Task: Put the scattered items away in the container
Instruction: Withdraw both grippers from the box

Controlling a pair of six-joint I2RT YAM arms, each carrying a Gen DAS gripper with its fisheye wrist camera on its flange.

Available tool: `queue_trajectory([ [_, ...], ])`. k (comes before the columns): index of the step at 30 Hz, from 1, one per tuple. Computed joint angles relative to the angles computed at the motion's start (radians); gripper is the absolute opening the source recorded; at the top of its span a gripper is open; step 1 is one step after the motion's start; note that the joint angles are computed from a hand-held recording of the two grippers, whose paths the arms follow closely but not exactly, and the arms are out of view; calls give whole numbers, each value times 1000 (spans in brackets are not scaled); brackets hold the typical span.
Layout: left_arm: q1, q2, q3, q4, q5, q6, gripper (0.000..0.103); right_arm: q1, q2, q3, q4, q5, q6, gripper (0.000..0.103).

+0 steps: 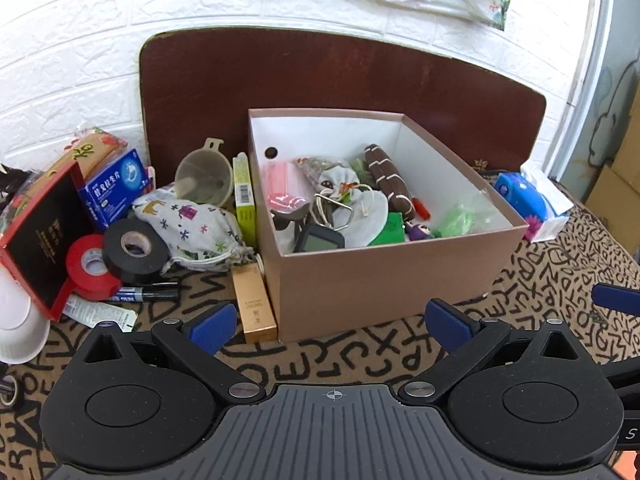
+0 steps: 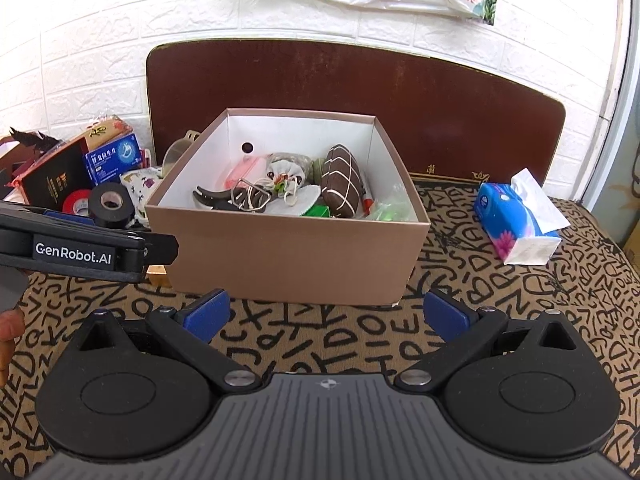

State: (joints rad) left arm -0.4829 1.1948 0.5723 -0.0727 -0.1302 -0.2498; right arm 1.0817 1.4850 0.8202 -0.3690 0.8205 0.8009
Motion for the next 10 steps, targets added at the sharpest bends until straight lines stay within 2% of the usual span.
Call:
queue_trajectory([
  [10,-34,-31,-7,-8,-30,19,103,0,3,3,-1,-11,-7,102],
])
